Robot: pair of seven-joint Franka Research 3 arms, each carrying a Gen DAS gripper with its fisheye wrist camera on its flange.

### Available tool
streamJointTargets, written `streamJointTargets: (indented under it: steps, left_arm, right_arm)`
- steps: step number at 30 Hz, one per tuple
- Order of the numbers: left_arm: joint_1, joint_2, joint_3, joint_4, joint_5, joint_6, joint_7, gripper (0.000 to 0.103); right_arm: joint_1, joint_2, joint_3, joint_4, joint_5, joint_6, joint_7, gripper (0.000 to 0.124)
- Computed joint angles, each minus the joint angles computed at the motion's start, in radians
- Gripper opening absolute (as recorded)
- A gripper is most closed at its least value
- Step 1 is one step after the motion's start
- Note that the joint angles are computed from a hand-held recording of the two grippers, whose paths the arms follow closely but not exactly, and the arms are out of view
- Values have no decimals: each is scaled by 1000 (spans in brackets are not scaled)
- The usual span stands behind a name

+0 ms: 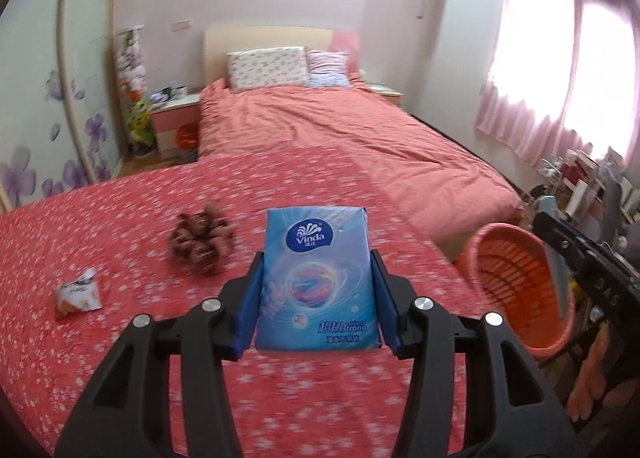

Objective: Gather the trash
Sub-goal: 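Carry tissue pack and tube over the orange basket and open both tools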

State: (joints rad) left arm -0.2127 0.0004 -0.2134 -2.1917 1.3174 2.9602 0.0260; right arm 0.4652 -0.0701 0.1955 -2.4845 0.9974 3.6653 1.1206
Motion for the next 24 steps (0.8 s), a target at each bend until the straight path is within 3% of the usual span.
streamJointTargets:
  steps: [5,12,14,24]
  left_arm:
    - [-42,50,-21,66,-15,25,32,49]
    - [-126,145,-11,169,-71,76,109,49]
    - [-154,180,-5,202,-94,88,139,49]
    - [-248,347,-9,345,-326,111,393,49]
  right_arm:
    - [-22,-46,-15,-66,-8,41,70,28]
    - [-62,-110,-57,-164,-117,54,194,28]
    - [-88,-109,-46,-168,-95,64,202,28]
    - [-143,-100,-86,-218,-211,71,341,28]
